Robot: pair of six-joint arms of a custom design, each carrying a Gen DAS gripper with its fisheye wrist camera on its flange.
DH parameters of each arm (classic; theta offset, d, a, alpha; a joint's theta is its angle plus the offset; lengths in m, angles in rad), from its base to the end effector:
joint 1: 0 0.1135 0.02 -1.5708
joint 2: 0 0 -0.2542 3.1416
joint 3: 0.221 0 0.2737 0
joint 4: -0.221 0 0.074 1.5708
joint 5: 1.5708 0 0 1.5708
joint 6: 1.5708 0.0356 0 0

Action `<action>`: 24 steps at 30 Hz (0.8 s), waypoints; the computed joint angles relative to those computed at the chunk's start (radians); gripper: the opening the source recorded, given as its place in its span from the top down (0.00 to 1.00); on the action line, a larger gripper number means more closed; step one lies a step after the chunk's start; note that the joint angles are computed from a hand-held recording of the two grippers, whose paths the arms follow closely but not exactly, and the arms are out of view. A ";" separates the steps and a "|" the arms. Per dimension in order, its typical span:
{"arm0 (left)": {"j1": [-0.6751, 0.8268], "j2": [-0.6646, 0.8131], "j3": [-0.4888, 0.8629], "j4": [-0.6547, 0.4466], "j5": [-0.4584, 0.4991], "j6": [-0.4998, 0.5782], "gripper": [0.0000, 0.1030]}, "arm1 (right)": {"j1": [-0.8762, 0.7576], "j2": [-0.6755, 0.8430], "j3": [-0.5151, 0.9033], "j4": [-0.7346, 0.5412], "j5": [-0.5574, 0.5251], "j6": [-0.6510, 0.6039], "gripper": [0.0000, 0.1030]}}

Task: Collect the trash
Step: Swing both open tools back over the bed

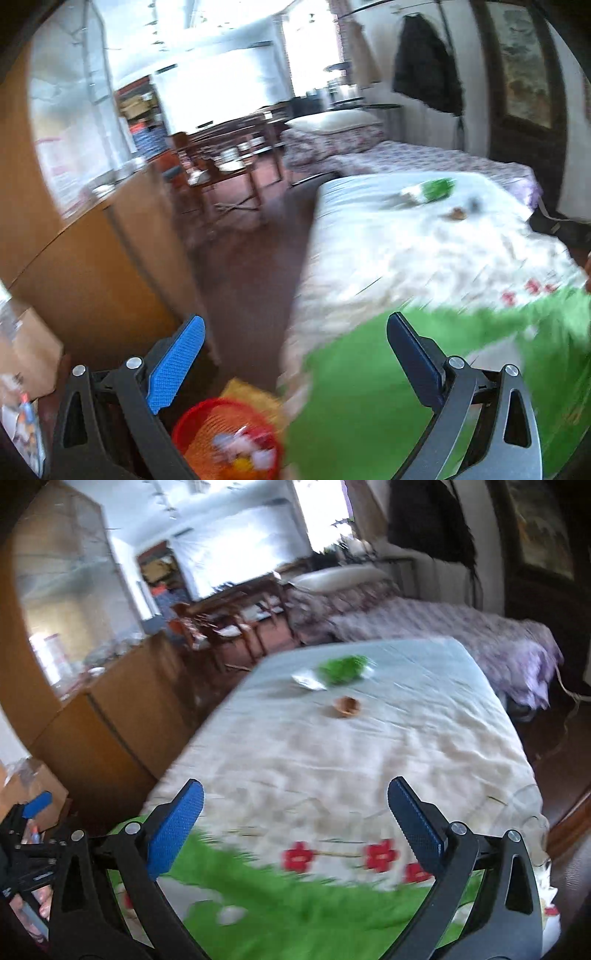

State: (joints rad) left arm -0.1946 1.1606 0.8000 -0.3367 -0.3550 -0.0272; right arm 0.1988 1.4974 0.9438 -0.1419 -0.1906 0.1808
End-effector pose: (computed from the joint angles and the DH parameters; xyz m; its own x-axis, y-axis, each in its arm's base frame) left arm 0.2692 -0.0405 0.2396 -0.6276 0.0977 -0.7724 -0.0972 0.9745 0.2023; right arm 0.3356 0.0745 0.2078 -0.6784 0.0434 -0.7334 -0.2180 0.9414 0.2575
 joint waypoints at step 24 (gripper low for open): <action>-0.018 1.215 1.334 -0.148 0.148 0.027 0.06 | -0.051 0.562 0.625 -0.190 -0.069 -0.096 0.18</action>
State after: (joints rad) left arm -0.2128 2.3756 2.1336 -0.4851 -0.2068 -0.0007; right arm 0.1473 2.0594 1.5693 -0.3323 -0.2594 0.0848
